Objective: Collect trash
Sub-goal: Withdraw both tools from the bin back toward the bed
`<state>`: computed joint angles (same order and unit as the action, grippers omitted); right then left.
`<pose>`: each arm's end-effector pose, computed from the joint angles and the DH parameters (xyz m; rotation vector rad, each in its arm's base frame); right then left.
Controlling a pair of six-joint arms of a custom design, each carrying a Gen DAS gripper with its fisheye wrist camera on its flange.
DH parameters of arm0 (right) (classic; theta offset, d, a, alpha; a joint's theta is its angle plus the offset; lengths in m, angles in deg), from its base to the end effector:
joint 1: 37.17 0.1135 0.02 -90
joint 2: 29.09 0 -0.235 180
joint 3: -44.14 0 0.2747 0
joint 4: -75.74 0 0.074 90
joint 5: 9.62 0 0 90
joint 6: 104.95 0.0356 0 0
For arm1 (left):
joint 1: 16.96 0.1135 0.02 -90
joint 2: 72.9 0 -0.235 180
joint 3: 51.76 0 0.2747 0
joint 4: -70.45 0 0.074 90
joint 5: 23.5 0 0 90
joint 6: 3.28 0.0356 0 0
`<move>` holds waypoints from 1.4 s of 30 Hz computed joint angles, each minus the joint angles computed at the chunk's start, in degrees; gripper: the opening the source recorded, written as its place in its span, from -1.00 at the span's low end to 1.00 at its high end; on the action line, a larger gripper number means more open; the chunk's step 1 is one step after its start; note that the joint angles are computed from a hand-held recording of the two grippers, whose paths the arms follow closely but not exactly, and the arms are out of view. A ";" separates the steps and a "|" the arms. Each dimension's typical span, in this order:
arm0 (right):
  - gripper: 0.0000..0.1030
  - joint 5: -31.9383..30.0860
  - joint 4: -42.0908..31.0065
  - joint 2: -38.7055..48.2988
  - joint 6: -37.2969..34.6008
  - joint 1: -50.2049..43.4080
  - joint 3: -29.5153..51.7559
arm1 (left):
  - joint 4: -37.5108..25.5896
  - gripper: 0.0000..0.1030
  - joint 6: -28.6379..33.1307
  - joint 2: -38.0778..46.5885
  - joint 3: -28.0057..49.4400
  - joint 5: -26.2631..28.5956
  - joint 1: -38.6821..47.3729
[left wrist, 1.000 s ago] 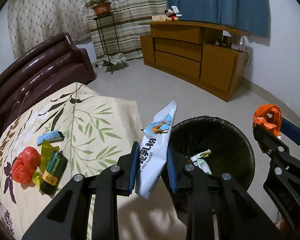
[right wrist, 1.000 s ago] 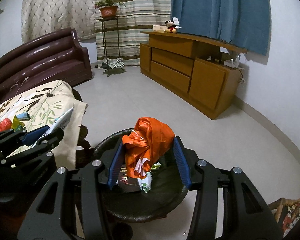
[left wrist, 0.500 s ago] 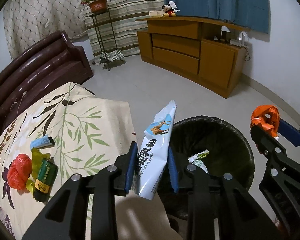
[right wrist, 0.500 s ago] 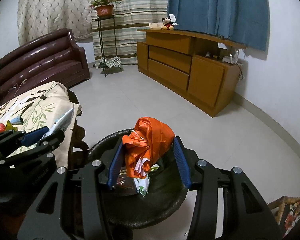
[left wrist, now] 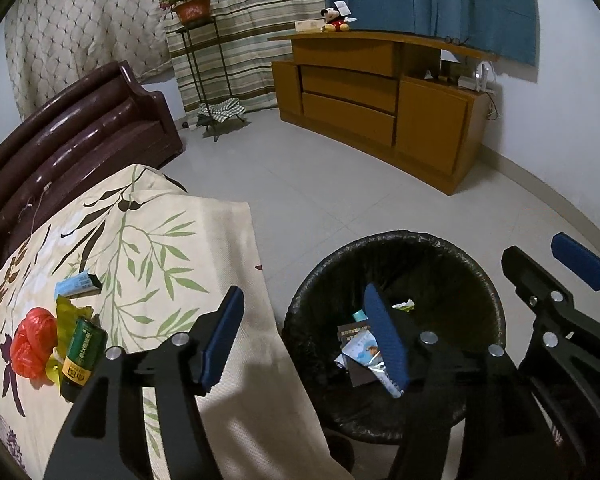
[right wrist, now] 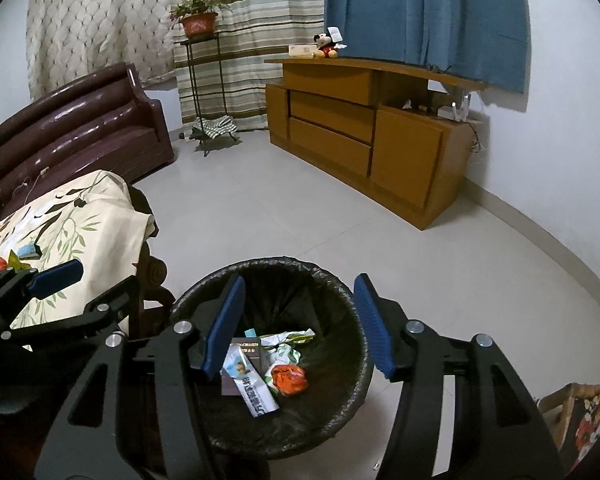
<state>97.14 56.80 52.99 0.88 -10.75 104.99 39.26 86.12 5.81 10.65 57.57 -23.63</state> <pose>0.2968 0.1360 0.1771 -0.0539 2.2367 0.0670 0.3100 -0.0307 0.1864 0.0540 2.3897 0.1273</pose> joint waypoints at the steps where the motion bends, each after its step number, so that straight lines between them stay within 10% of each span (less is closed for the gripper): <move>1: 0.08 0.00 0.06 0.05 0.00 -0.06 0.03 | 0.06 0.23 0.00 0.00 0.01 -0.03 0.03; 22: 0.22 -0.11 -2.85 -1.01 3.04 1.75 0.54 | -1.86 0.32 2.04 -6.53 -2.52 2.01 4.11; 42: 0.22 -0.90 -5.39 12.25 5.71 18.15 15.53 | -2.52 0.40 16.45 -8.20 -2.47 9.55 37.20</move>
